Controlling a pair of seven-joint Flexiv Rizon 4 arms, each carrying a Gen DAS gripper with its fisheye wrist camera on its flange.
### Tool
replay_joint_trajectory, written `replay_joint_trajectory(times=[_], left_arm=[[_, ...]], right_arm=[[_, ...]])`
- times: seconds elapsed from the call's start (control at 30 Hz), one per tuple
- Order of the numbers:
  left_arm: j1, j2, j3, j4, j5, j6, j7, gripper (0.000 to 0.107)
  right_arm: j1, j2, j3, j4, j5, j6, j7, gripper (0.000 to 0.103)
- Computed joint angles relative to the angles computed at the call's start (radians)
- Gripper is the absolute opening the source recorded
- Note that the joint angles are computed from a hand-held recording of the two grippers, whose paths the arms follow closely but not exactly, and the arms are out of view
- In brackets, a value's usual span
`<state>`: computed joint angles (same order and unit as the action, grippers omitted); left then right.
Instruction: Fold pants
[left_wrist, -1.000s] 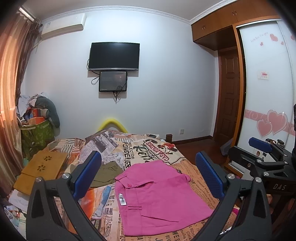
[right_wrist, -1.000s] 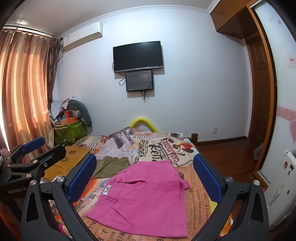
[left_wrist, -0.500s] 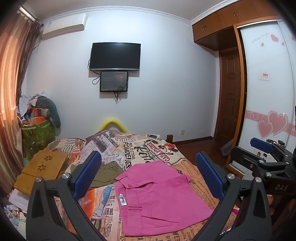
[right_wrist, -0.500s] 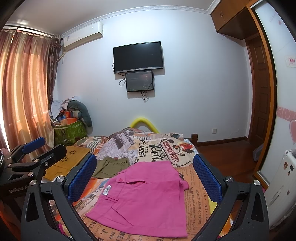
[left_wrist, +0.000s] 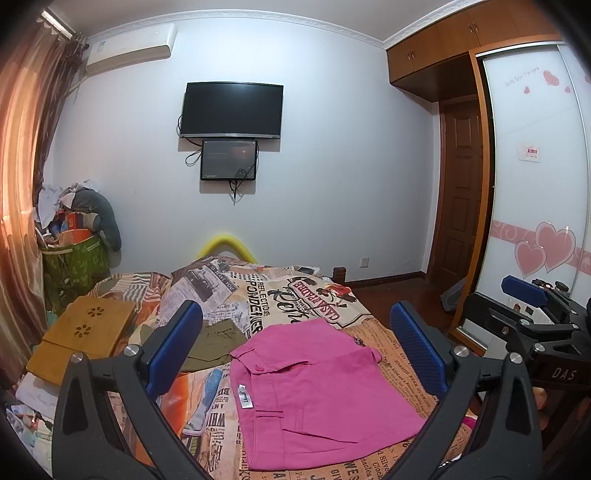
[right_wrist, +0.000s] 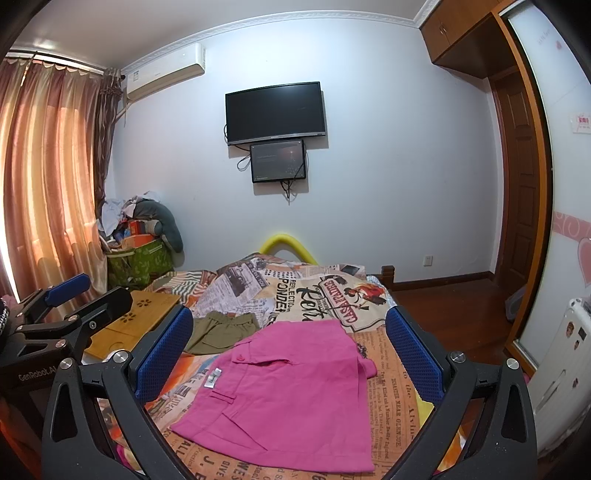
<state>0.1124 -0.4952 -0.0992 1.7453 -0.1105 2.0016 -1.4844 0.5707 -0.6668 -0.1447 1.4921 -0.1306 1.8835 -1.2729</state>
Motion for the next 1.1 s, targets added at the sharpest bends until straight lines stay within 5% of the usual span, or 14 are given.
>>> replay_joint_trajectory(times=[1.1], left_arm=[[-0.011, -0.043, 0.013, -0.046, -0.016, -0.028, 0.021, 0.103]], right_arm=[[-0.032, -0.028, 0.025, -0.043, -0.034, -0.045, 0.028, 0.103]])
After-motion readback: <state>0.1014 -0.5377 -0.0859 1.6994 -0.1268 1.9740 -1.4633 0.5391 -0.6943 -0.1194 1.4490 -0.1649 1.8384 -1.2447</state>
